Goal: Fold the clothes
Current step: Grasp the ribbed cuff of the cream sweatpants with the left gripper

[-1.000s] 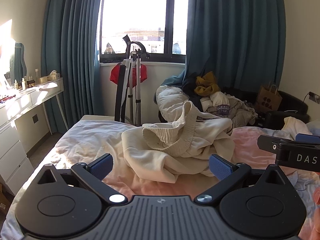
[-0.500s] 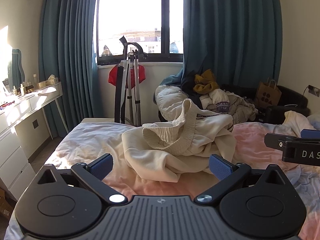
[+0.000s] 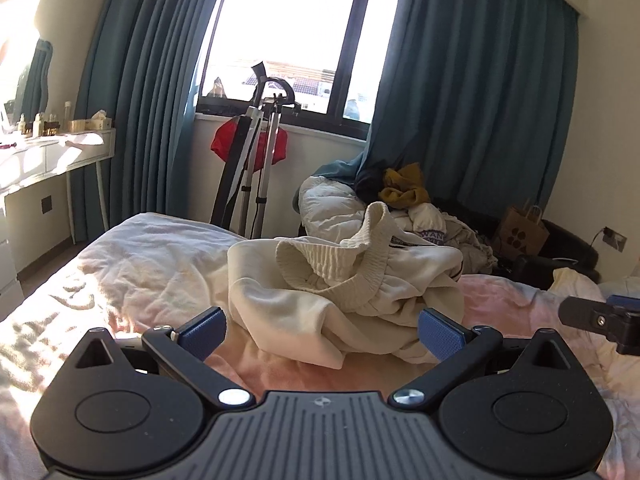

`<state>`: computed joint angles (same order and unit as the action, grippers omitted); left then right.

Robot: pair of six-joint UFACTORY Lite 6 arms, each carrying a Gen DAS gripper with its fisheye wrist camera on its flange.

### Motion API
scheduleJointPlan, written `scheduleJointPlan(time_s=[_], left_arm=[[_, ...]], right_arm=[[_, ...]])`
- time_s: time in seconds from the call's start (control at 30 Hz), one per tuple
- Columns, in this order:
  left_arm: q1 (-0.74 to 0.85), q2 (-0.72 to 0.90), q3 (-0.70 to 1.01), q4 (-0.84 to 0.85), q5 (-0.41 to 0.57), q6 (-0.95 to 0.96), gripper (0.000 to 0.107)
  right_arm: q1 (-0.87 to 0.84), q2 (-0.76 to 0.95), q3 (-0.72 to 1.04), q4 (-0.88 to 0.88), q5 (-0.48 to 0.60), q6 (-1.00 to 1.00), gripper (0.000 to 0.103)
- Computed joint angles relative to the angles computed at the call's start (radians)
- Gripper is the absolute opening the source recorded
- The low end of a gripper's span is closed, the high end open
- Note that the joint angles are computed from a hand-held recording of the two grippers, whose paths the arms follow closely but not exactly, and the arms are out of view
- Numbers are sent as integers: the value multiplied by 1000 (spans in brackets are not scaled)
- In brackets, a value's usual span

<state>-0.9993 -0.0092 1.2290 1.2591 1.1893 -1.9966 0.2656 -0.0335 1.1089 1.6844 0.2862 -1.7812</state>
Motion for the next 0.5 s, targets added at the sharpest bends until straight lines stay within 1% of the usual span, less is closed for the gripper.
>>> scheduleJointPlan(time_s=[0.07, 0.17, 0.23, 0.3, 0.37, 0.5], left_arm=[[65, -25, -48, -8, -82, -50, 103], [174, -45, -101, 4, -225, -117, 103], [245, -35, -129, 73, -301, -183, 103], [346, -4, -124, 106, -415, -227, 103], [481, 62, -79, 176, -582, -304, 103], [681, 265, 119, 313, -830, -470, 102]], right_arm=[[-14, 16, -19, 85, 34, -124, 103], [-34, 47, -30, 129, 69, -166, 103], [-57, 76, -42, 171, 113, -212, 103], [-67, 105, -53, 225, 124, -253, 103], [-83, 162, -33, 186, 138, -186, 103], [-109, 289, 40, 89, 161, -22, 103]])
